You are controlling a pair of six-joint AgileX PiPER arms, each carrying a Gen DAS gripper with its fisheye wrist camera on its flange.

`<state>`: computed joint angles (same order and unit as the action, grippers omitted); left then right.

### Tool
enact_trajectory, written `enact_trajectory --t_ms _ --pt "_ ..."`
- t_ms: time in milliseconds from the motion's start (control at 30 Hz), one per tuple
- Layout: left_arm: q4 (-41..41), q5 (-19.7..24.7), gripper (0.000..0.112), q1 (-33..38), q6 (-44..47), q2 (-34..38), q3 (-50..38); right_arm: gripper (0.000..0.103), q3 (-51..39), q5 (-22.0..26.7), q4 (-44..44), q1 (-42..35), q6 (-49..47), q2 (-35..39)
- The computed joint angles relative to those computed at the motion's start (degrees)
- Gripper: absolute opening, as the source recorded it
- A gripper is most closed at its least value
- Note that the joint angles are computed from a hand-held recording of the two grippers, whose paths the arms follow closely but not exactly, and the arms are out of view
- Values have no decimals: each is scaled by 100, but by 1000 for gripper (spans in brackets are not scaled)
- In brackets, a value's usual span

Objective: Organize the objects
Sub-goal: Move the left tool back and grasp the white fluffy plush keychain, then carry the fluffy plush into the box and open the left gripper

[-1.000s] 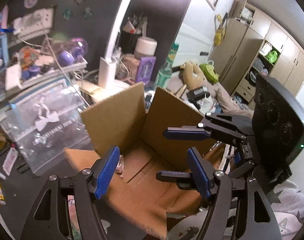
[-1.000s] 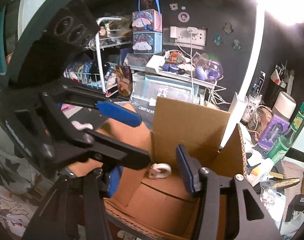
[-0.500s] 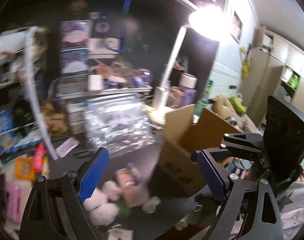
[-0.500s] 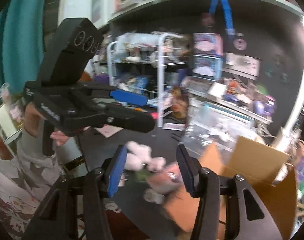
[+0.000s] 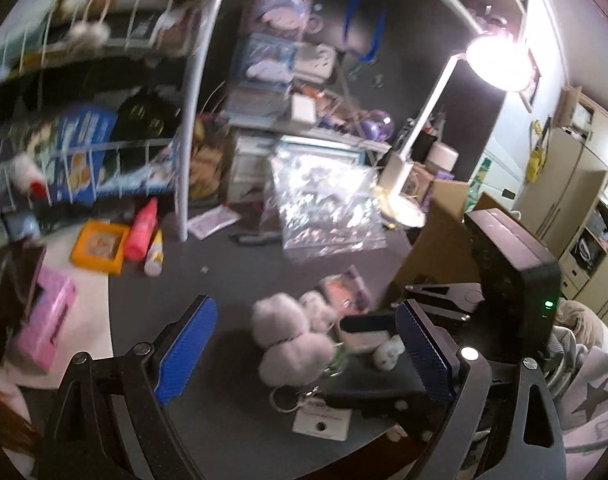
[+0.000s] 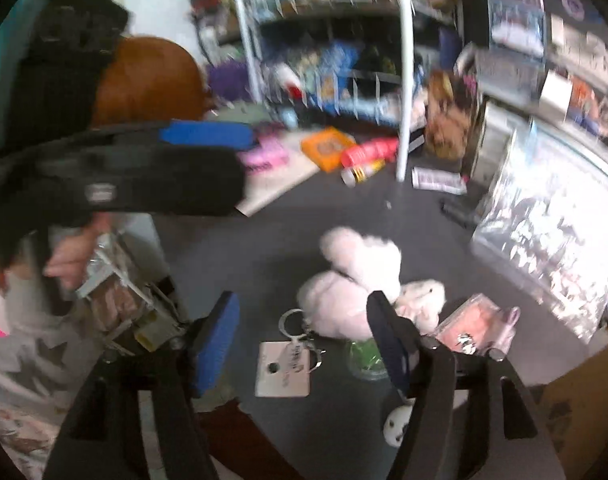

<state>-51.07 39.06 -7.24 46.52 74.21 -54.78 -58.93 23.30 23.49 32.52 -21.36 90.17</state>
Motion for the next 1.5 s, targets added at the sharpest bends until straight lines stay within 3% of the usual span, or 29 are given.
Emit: enact_trajectory --t_ms 300,500,633,733,800,833,967,1233,1500 --pt "-461 33 90 137 558 1127 -76 67 -559 -37 -265 -130 225 1022" --pt "-553 57 90 -36 676 1728 -258 67 -784 127 16 -244 -40 1341" --pt "-645 94 89 -114 741 1953 -344 57 -802 52 -311 -178 187 1416" --pt "-639 113 89 -162 738 2078 -392 55 -743 -45 -468 -125 289 1386" --pt "-678 200 72 -163 754 2152 -415 55 -727 -93 -563 -94 329 1376" --pt "-776 348 70 -116 828 2190 -427 55 -719 -113 -550 -84 295 1368" --pt "-832 316 63 -157 868 2003 -313 54 -677 -189 -670 -11 357 1290" --pt "-568 188 59 -249 540 1097 -140 54 -461 -410 -1071 205 747 718" --pt "345 266 53 -625 -389 223 -556 54 -262 -499 -2293 524 1819 -261"
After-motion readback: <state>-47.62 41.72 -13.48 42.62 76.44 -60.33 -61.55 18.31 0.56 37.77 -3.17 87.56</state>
